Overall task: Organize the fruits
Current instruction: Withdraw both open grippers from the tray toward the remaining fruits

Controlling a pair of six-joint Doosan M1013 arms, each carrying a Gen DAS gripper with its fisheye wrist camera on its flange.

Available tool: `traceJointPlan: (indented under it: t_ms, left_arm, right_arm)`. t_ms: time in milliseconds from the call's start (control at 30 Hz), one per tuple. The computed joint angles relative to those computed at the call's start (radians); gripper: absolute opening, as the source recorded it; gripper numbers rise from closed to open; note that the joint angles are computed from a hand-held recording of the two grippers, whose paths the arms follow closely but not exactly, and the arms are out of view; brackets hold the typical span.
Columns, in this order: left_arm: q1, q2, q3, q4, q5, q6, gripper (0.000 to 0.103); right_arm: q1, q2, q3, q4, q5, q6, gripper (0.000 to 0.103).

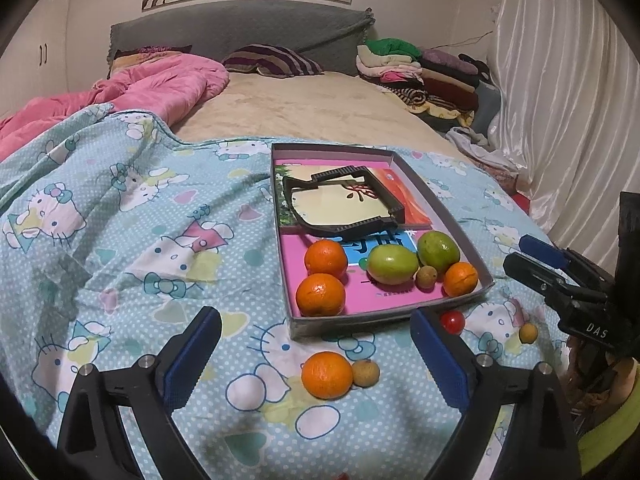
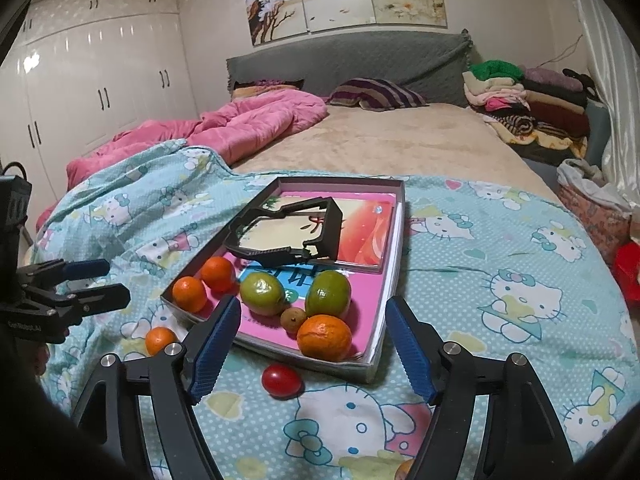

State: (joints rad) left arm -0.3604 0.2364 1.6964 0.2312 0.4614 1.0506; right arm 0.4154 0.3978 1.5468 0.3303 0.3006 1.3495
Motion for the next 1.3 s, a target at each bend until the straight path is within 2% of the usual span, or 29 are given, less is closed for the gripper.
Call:
traceJointPlan:
  t_ms: [200, 467, 667, 800, 1033, 1300]
  left_arm:
    - [-0.004, -0.002, 0.006, -0.005, 0.015, 0.015, 0.096]
    - [-0.011, -0.008, 0.02, -0.033, 0.028, 0.055, 0.096]
    - [-0.015, -0.011, 0.026, -0.056, 0.03, 0.088, 0.096]
    - [-0.018, -0.011, 0.029, -0.068, 0.036, 0.106, 0.096]
    - [-0.022, -0.015, 0.04, -0.067, 0.046, 0.12, 0.096]
    - [-0.022, -0.021, 0.055, -0.071, 0.057, 0.119, 0.096]
  right_arm:
    - [0.003, -0.011, 0.011, -0.002, -0.011, -0.001, 0.076]
    - [0.003, -0.027, 0.031, -0.067, -0.034, 0.08, 0.076]
    - [-0.005, -0.046, 0.057, -0.167, -0.047, 0.209, 0.076]
    - [-0.006, -0.059, 0.084, -0.341, -0.044, 0.388, 0.076]
    - [-0.007, -0.072, 0.112, -0.458, -0.033, 0.508, 0.076]
    - [-0.006, -0.081, 0.136, -0.48, -0.026, 0.553, 0.076]
